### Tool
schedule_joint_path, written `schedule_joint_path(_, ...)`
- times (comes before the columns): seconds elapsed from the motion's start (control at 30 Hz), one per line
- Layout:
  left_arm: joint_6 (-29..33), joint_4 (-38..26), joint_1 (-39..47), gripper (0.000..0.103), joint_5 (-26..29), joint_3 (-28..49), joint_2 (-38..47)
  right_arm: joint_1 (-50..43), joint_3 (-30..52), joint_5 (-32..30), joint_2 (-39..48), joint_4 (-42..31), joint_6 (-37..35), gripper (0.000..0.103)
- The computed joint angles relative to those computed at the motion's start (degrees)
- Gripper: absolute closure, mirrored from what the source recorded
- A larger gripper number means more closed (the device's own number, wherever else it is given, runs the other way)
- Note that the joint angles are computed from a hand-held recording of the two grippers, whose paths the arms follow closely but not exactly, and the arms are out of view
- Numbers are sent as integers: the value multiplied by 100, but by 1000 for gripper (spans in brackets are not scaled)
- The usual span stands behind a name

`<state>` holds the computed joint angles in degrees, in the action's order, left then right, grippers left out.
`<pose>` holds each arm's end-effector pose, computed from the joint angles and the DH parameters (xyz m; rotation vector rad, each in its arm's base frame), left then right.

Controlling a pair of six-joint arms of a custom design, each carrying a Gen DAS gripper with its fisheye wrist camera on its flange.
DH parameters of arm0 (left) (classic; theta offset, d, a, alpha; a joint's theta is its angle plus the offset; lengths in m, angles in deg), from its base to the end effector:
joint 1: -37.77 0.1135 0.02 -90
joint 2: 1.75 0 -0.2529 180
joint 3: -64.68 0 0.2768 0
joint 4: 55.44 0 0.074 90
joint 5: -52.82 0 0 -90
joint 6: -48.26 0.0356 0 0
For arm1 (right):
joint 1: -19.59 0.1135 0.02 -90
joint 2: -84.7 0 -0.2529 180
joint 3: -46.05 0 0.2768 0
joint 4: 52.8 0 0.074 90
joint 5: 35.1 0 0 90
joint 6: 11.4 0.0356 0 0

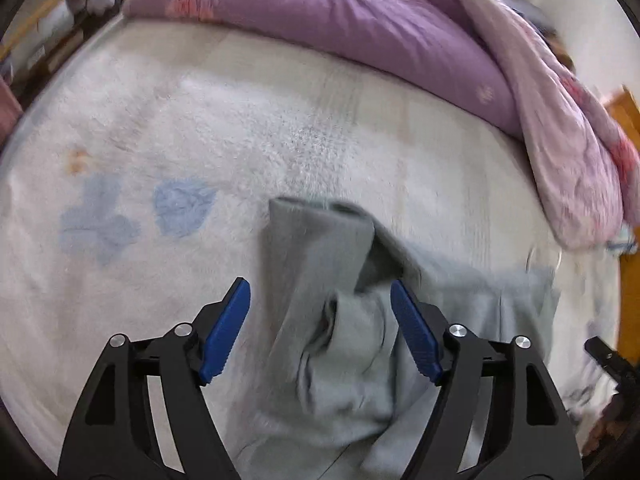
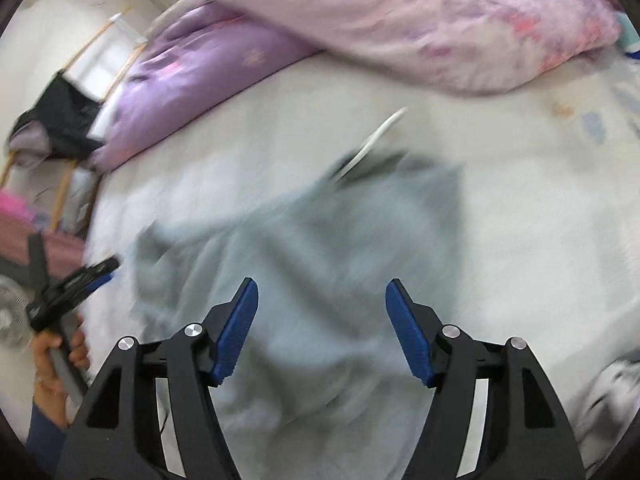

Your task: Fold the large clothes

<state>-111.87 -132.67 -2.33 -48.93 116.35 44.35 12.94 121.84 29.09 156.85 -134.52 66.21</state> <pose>0.1228 -0.0939 0.2193 -0.7661 2.6777 -0.2049 0.2408 -0.0125 0.2680 -0.2076 2.7995 0.5857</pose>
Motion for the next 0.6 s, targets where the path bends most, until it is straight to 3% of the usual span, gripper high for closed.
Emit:
schedule_joint_path(0.1,447,279,931,28,418,77,462,14,393,-39,957,383,654,35)
schedule_joint_path(0.23,709,947,1184,28,906,369,1023,238,886,-483,1779,596,1314,35)
schedule_joint_path(0.33,626,1210,950,28,878,860,1889,806,1142,-78,2183,827,1850,35)
schedule_joint_path(0.47,543,1883,1254,29,1733,1057,3111,1180,1258,265,2721,989,2228,35)
schedule_joint_path(0.53,381,2173,1350,30,1996,947,3356,1189,1118,233,2816,1137,2371,51)
schedule_joint_path(0.57,409,2242,1385,36,2025,949,3513,1124,998,107,2823,1244,2445,72)
schedule_joint_path(0.6,448,2144,1379,44,1965,1019,3674,1075,894,75,2795,1320,2471,81)
